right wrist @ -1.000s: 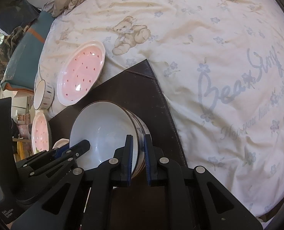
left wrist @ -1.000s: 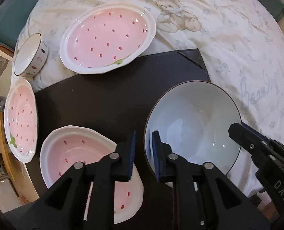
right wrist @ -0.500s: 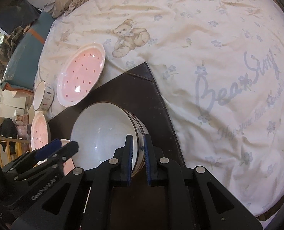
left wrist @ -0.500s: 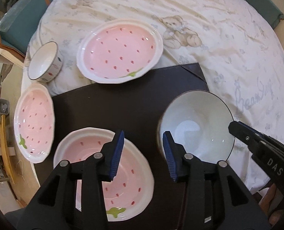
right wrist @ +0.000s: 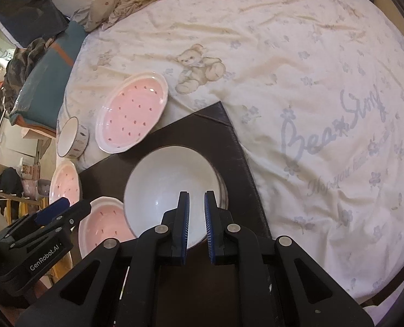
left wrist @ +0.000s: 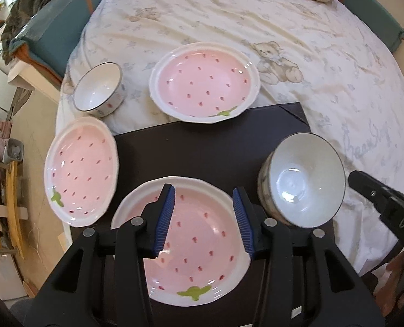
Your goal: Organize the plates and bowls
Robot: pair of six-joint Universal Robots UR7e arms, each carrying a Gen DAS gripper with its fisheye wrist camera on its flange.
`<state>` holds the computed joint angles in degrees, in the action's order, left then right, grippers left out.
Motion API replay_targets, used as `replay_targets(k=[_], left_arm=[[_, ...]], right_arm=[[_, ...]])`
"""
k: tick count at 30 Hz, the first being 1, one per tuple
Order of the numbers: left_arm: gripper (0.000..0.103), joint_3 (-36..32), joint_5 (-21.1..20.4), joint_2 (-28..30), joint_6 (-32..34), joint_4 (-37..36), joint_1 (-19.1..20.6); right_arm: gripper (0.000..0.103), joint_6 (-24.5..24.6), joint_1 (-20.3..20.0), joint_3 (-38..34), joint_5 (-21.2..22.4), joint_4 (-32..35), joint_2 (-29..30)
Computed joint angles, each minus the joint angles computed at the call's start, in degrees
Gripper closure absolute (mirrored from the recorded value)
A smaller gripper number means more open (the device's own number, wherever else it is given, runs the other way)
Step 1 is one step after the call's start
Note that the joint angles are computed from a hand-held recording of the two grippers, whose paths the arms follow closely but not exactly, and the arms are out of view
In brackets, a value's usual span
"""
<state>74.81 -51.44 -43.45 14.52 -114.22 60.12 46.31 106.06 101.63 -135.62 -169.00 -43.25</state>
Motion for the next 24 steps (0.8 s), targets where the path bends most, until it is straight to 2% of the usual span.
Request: replay_targets(k=[5, 8, 10, 11, 12, 14, 16, 17, 18, 19, 21, 23, 24], left_arm=[[0.06, -0.8, -0.1, -1.0, 0.2, -0.6, 1.0], [0.044, -1.3, 0.1, -1.4, 0.8, -1.5, 1.7], [0.037, -1.8, -0.3, -1.7, 0.9, -2.1, 2.2], [0.031, -2.4, -0.6, -1.6, 0.7, -1.8, 2.4], [0.025, -3.2, -0.8, -1.4, 0.3, -1.3, 2.8], [0.023, -4.6, -1.0, -1.0, -0.4, -0.6, 3.3], [0.022, -6.4, -1.0, -0.3, -1.5, 0.6, 3.9], [0.02, -7.3, -1.0, 0.0, -2.0, 1.4, 4.1], [0.015, -8.6, -1.2, 0.5, -2.7, 2.4, 4.5], [0.013, -9.5, -1.5, 0.9, -3.1, 3.0, 4.8], [0.007, -11.0, -1.3, 1.7, -2.6, 2.7, 5.2], [0.0, -12.5, -0.8, 2.6, -1.1, 1.9, 5.4], [0.0, -13.3, -0.7, 3.1, -0.5, 1.6, 5.5]], right_arm=[[0.088, -0.7, 1.7, -2.7, -2.6, 2.6, 1.3], [0.087, -1.5, 2.2, -3.8, -3.2, 2.7, 1.9], [0.081, -2.0, 2.7, -4.5, -3.8, 2.7, 2.4], [0.073, -2.4, 2.9, -4.9, -4.1, 2.5, 2.7], [0.051, -2.9, 3.1, -5.0, -4.2, 1.9, 2.9], [0.028, -4.4, 3.4, -5.4, -4.4, 0.0, 3.5], [0.026, -6.1, 3.6, -6.1, -4.9, -1.5, 4.3], [0.019, -7.1, 3.7, -6.4, -5.2, -2.7, 4.7], [0.006, -8.1, 3.9, -6.7, -5.6, -4.0, 5.1], [0.0, -9.1, 4.2, -7.1, -6.9, -5.6, 5.7], [0.0, -11.8, 4.7, -8.0, -9.0, -8.9, 6.9], [0.0, -13.2, 4.6, -8.6, -9.4, -10.0, 7.4], [0.0, -13.5, 4.5, -9.0, -9.4, -10.1, 7.6]])
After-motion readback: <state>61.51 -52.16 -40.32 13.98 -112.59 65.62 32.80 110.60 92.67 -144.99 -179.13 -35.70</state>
